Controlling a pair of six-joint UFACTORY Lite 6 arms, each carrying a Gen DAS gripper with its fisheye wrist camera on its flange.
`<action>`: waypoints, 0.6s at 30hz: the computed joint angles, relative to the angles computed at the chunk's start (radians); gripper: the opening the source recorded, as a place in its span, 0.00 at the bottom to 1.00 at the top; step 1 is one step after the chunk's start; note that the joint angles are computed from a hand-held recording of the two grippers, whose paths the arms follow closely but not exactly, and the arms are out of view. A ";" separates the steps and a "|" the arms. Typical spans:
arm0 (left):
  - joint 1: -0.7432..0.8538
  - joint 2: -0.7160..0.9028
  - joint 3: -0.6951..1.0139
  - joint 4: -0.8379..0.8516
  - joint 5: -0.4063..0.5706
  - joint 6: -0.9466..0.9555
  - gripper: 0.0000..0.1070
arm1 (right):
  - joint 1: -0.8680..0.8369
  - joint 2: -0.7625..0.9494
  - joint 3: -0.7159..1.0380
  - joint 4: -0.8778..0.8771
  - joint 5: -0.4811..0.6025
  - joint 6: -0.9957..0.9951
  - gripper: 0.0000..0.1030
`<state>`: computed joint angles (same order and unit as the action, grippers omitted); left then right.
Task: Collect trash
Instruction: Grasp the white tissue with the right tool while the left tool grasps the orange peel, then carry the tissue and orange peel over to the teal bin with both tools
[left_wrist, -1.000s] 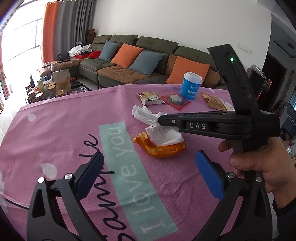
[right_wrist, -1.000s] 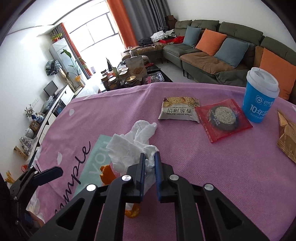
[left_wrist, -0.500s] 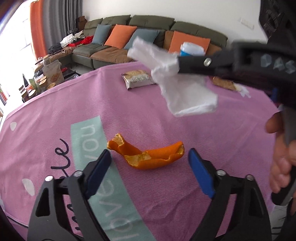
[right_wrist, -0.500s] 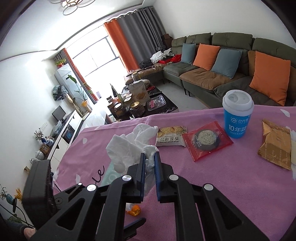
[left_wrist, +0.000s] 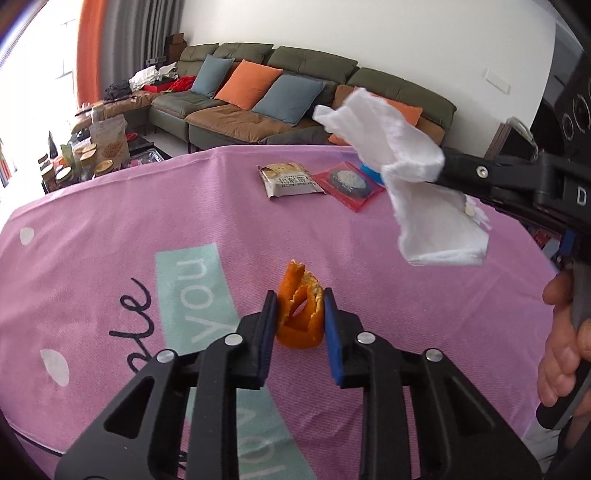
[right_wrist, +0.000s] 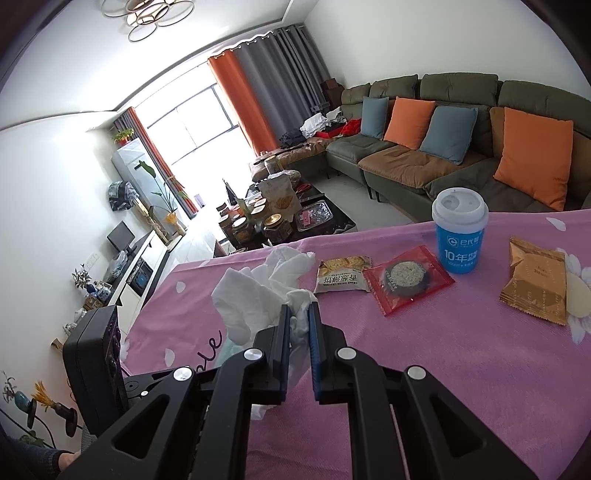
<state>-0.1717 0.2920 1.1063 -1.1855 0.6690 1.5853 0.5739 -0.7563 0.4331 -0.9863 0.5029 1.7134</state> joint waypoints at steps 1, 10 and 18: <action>0.019 -0.002 0.000 -0.006 0.024 0.012 0.20 | 0.015 -0.002 0.004 -0.006 0.014 0.010 0.08; 0.274 -0.112 -0.045 0.005 0.232 0.094 0.20 | 0.225 0.101 0.126 -0.102 0.170 0.141 0.08; 0.667 -0.149 0.066 0.057 0.542 0.132 0.20 | 0.501 0.319 0.336 -0.180 0.356 0.267 0.08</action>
<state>0.4954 0.1429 1.1720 -1.1280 1.2109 1.7175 1.0748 -0.4376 0.7690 -1.1658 0.8593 1.9805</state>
